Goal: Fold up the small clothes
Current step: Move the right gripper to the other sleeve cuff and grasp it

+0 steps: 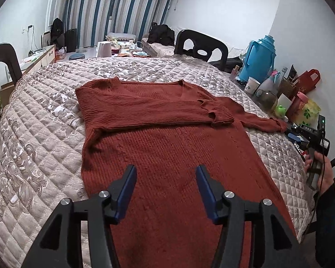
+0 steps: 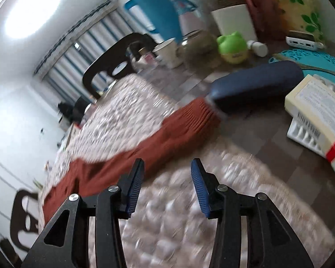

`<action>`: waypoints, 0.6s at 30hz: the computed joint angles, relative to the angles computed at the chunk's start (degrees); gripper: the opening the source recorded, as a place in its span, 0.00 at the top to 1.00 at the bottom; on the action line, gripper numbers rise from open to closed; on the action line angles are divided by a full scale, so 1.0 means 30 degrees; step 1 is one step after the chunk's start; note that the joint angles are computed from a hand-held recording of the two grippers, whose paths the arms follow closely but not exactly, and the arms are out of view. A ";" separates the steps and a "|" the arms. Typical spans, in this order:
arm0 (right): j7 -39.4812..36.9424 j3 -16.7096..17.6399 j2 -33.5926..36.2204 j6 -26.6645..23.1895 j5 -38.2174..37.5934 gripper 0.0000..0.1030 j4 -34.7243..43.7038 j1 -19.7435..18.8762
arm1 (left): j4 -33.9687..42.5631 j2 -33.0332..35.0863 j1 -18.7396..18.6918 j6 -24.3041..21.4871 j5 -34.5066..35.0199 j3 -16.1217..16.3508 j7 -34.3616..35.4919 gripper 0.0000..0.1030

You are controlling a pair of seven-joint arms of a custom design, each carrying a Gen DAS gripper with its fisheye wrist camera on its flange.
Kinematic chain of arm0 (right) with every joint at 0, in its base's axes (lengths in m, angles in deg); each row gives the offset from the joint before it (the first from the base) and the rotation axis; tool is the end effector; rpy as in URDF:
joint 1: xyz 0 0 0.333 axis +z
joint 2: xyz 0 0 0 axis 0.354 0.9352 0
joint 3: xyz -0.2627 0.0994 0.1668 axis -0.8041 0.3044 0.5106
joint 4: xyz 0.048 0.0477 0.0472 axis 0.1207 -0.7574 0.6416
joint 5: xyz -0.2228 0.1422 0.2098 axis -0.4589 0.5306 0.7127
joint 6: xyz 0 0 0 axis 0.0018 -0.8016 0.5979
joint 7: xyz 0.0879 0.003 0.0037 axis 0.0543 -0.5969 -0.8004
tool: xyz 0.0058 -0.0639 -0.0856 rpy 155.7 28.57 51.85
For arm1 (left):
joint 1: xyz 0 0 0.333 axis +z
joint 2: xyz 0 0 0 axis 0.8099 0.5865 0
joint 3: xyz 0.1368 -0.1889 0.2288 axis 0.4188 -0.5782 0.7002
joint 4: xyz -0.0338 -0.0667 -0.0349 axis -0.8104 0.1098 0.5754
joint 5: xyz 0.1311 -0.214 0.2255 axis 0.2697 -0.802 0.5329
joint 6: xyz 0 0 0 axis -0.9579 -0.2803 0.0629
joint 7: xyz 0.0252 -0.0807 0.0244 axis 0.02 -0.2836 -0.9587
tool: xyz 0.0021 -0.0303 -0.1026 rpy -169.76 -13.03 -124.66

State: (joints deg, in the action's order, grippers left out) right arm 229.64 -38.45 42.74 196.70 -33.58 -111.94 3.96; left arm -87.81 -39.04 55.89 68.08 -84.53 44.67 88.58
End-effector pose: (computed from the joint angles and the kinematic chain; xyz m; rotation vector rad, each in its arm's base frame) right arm 0.4410 0.0024 0.5467 -0.7893 2.1708 -0.6675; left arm 0.5775 -0.0664 0.5486 -1.4547 2.3295 -1.1532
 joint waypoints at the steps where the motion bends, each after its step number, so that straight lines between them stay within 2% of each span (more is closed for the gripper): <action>1: -0.0044 -0.0123 0.0192 -0.0182 0.0151 0.56 0.0183 -0.0018 | 0.0083 0.0094 -0.0068 0.0040 0.0167 -0.0019 -0.0211 0.42; 7: 0.0002 -0.1146 0.1376 -0.0822 -0.0119 0.56 0.1171 0.0285 | 0.0174 0.0398 -0.0306 0.0350 0.0812 -0.0212 -0.1020 0.42; 14: 0.2754 -0.1753 0.1913 -0.0162 -0.2703 0.57 0.1513 0.0103 | 0.0256 0.0615 -0.0405 0.0593 0.1369 -0.0375 -0.1689 0.42; 17: 0.3490 -0.1774 0.1818 -0.0287 -0.3878 0.84 0.1763 0.0137 | 0.0259 0.0648 -0.0368 0.0745 0.1341 -0.0418 -0.1846 0.42; 18: 0.3889 -0.1704 0.1713 -0.0334 -0.4428 0.86 0.1870 0.0133 | 0.0256 0.0647 -0.0339 0.0777 0.1287 -0.0424 -0.1875 0.42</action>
